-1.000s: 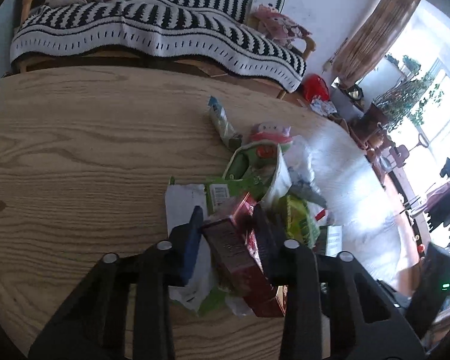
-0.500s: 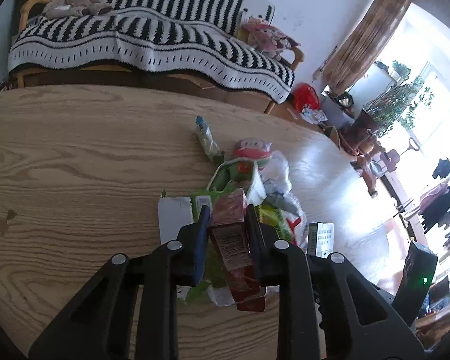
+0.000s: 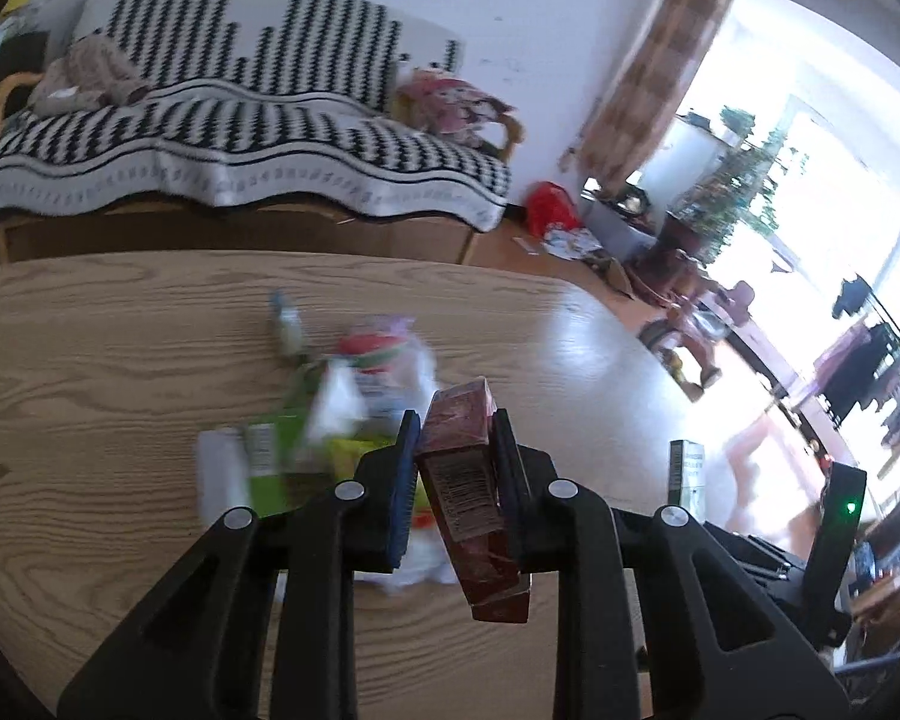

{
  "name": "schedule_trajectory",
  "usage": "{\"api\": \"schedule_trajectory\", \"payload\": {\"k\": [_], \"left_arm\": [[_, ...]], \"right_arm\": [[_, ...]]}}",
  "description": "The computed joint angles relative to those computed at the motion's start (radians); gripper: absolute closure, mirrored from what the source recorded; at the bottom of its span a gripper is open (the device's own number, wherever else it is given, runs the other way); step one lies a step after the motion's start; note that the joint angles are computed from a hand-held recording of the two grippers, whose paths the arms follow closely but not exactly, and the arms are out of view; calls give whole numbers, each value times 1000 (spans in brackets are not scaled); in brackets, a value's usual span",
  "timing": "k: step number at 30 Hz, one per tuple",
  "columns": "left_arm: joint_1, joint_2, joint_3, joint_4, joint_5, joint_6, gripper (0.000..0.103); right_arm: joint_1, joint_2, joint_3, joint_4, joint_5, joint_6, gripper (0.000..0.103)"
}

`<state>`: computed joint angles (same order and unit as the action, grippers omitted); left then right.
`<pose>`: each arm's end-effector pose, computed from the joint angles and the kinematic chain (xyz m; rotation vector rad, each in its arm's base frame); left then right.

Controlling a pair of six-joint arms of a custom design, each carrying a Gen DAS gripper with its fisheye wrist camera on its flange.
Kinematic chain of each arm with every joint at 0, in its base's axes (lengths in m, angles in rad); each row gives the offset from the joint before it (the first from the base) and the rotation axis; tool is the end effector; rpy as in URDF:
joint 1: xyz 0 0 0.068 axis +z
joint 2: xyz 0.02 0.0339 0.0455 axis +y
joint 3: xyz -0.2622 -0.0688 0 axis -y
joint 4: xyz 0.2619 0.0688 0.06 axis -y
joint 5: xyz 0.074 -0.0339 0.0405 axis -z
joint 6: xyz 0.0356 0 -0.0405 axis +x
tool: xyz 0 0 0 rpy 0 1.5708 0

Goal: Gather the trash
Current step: 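Carry both boxes over the black bin and open both tools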

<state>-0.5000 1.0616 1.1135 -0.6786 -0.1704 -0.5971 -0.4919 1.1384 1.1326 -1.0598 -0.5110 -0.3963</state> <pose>0.2126 -0.1093 0.3520 -0.2042 2.2108 -0.4289 0.2050 -0.0901 0.3181 -0.0481 2.4632 0.3072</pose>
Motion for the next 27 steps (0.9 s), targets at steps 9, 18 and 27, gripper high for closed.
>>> {"api": "schedule_trajectory", "payload": {"k": [9, 18, 27], "left_arm": [[-294, 309, 184, 115, -89, -75, 80], [-498, 694, 475, 168, -70, -67, 80], [-580, 938, 702, 144, -36, -39, 80]], "right_arm": [[-558, 308, 184, -97, -83, -383, 49], [-782, 639, 408, -143, 0, -474, 49], [-835, 757, 515, -172, 26, -498, 49]]}}
